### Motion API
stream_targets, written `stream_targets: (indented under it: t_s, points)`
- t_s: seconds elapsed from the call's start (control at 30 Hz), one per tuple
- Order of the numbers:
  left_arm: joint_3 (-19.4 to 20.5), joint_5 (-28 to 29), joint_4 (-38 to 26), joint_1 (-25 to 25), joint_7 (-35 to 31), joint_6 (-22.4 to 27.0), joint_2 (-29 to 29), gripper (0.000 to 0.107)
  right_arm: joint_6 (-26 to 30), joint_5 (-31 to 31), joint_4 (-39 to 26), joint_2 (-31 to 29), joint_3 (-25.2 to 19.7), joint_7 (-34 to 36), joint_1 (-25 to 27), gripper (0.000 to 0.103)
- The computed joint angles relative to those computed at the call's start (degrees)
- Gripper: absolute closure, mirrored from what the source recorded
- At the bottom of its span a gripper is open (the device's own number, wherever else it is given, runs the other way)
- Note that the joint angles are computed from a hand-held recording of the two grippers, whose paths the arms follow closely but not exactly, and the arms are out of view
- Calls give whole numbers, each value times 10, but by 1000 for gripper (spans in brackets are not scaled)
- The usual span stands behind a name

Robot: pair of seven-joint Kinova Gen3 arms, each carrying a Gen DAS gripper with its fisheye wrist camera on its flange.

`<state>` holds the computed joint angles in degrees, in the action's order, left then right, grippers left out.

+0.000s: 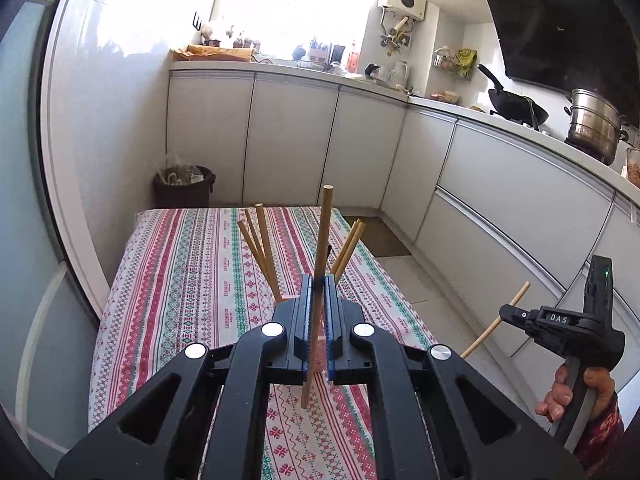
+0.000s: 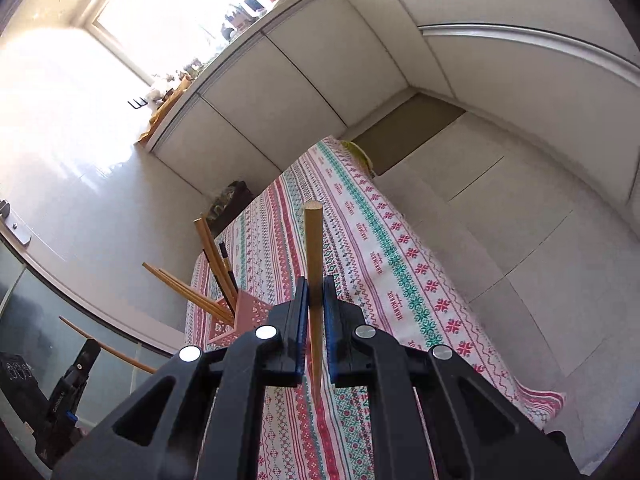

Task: Organize utensils
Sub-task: 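Carry both held sticks over the pink basket, then open both tools to drop the sticks into the basket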

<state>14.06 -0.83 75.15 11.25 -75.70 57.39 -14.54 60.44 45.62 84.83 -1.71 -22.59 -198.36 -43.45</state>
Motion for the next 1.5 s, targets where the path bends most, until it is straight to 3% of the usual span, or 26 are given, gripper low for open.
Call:
stream_targets:
  t_s: [0.2,0.3,0.47,0.63,0.77,0.87,0.93,0.97,1.03,1.13,1.23,1.37,1.43,1.47,1.5]
  points:
    - [39,-107,-80,25,53,13,47,103,-1,-6,8,-10,-1,5,7,95]
    - [30,-170,-119,72,81,27,80,103,-3,-6,11,-13,-5,7,12,95]
    - [22,-217,-144,100,109,36,113,103,-5,-14,14,-17,-8,12,19,95]
    - [-26,-185,-115,129,105,5,93,103,1,-14,15,-19,-12,14,25,95]
    - [-30,-158,-87,124,94,-9,65,103,-5,-25,13,-17,-10,23,28,95]
    - [5,-135,-104,80,86,52,66,99,-4,-29,6,-11,-9,33,27,95]
    - [31,-110,-103,39,81,98,80,69,-6,-30,5,-11,-7,33,26,95]
    - [44,-87,-95,13,67,122,88,47,-7,-31,5,-10,-5,34,26,95]
    - [55,-40,-78,-26,46,168,118,45,-9,-36,4,-8,-2,33,26,95]
    - [10,30,-80,-22,61,231,172,45,-14,-43,2,-4,1,37,25,95]
    - [-53,54,-85,20,61,237,200,45,-8,-43,-3,0,3,43,20,95]
    - [-67,62,-113,38,52,236,225,44,-10,-59,-4,2,11,54,19,95]
    - [-101,57,-122,73,44,233,236,47,-18,-70,-2,1,16,61,22,95]
    - [-116,55,-126,91,37,231,240,63,-18,-71,-2,0,16,61,22,95]
    - [-126,57,-129,102,28,234,244,104,-18,-70,-1,-1,15,61,23,95]
